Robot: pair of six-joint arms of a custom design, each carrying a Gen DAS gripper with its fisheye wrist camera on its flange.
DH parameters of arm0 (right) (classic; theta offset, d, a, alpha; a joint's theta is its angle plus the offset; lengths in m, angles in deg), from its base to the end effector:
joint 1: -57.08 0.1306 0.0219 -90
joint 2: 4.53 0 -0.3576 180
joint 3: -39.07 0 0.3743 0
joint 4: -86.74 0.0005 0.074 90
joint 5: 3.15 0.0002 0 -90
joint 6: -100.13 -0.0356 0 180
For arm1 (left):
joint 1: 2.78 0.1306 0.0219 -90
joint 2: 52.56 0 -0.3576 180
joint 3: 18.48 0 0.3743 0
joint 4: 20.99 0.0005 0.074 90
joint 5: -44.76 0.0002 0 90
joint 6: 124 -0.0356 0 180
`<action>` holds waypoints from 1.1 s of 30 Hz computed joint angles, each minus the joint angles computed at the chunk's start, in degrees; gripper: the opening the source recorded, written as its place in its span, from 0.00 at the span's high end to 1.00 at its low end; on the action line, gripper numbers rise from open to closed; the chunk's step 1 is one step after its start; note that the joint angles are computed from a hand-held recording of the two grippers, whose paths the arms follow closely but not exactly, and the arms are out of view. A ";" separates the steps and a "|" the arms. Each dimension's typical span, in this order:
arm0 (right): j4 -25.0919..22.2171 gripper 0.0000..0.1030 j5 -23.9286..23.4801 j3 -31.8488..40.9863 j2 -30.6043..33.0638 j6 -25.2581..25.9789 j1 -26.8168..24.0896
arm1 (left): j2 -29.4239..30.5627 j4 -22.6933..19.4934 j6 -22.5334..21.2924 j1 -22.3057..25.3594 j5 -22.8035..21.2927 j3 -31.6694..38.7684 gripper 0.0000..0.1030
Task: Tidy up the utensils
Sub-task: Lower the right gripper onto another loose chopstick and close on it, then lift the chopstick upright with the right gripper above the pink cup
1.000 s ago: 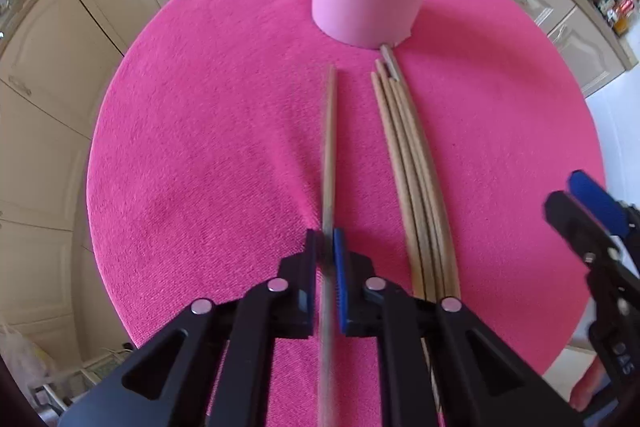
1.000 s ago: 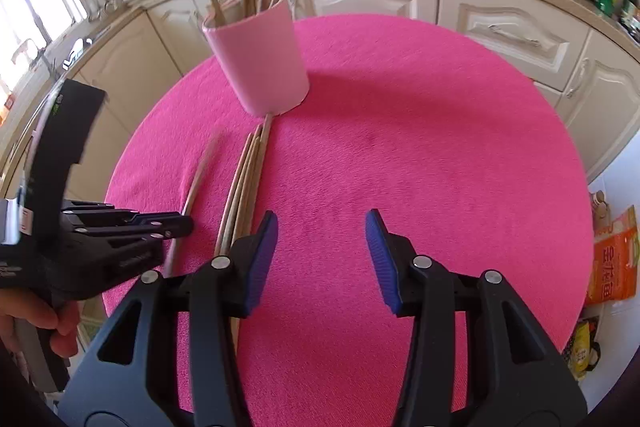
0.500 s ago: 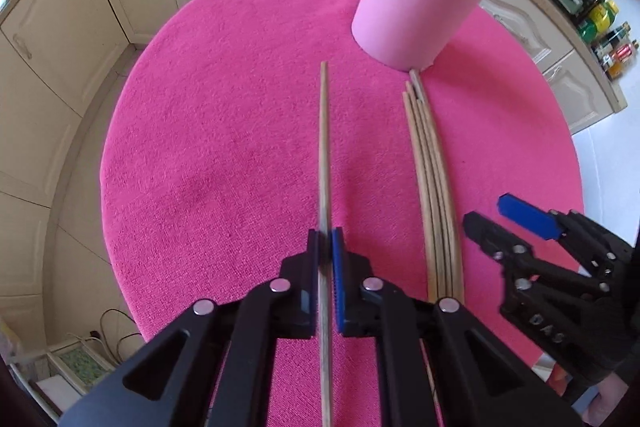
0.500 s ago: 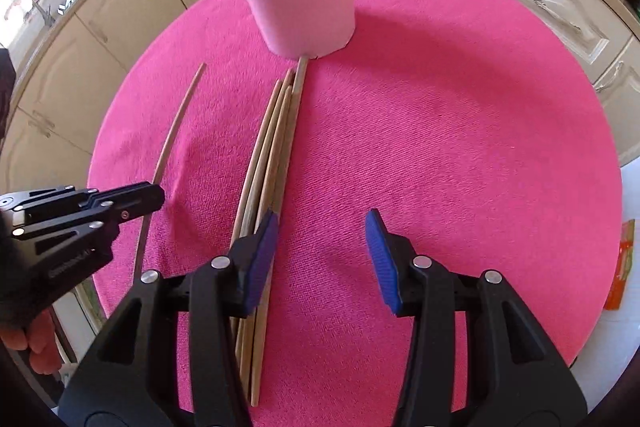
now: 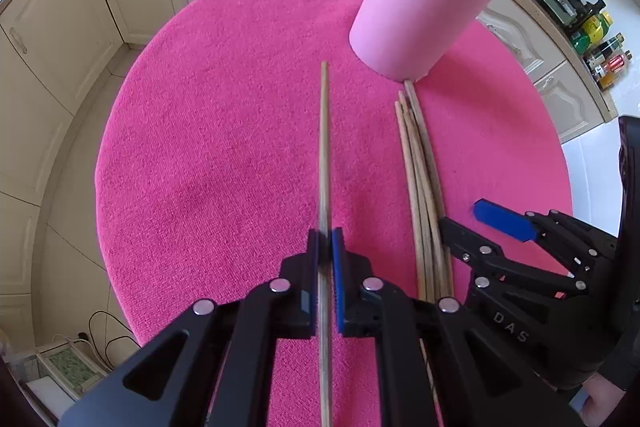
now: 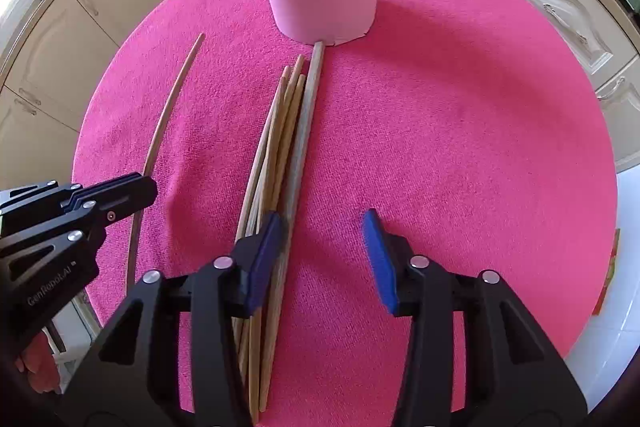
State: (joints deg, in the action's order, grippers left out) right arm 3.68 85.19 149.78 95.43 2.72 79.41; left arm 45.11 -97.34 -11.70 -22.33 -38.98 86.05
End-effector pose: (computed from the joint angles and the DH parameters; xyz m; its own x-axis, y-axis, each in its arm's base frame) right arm 0.4480 0.1846 0.4482 -0.9239 -0.2401 -0.2978 -0.2710 0.9603 0.0666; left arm 0.4503 -0.1645 0.4272 -0.9565 -0.0606 -0.2854 0.0062 0.9738 -0.2274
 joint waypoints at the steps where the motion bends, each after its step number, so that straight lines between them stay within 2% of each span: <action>1: -0.75 0.66 -0.60 0.50 0.30 -0.16 -0.12 | 0.00 -0.04 -0.09 0.08 0.28 0.05 0.93; 4: -2.37 0.66 -0.02 2.56 1.62 -0.17 -0.36 | -0.20 0.00 -0.79 0.41 0.70 -0.02 0.93; 7: -5.93 0.67 -1.26 6.91 4.98 -0.26 -0.65 | -0.07 -0.52 -1.53 0.63 0.95 0.48 0.93; 10: -9.84 0.76 1.09 13.04 9.60 1.80 0.47 | 0.35 -0.82 -1.35 0.85 1.15 1.21 0.93; 11: -10.60 0.76 1.50 14.43 10.60 1.96 0.64 | 0.43 -0.82 -1.20 0.97 1.51 1.34 0.93; 14: -12.80 0.82 0.78 18.08 13.06 2.05 0.08 | 0.67 -1.18 -1.76 1.09 1.50 1.88 0.93; 16: -12.91 0.90 -0.91 17.95 12.85 2.05 -0.95 | 0.61 -1.28 -2.19 1.13 1.64 2.23 0.94; 21: -13.12 0.92 -7.74 18.04 13.04 1.66 -4.79 | 0.81 -1.78 -3.57 1.37 2.24 2.68 0.95; 27: -11.96 0.93 -9.51 14.91 10.65 1.53 -6.30 | 1.21 -3.44 -2.52 2.56 3.82 2.16 0.94; 31: -10.28 0.93 -11.51 11.52 8.70 1.53 -8.05 | 2.27 -4.87 -2.85 2.34 3.56 2.95 0.84; 33: -10.13 0.93 -11.90 11.18 8.47 1.82 -8.41 | 2.94 -5.57 -2.91 2.25 2.90 3.63 0.83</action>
State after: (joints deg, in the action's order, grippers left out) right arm -6.45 73.29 160.96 103.90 4.55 71.00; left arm 48.05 -102.91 -14.61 -20.08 -36.09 89.68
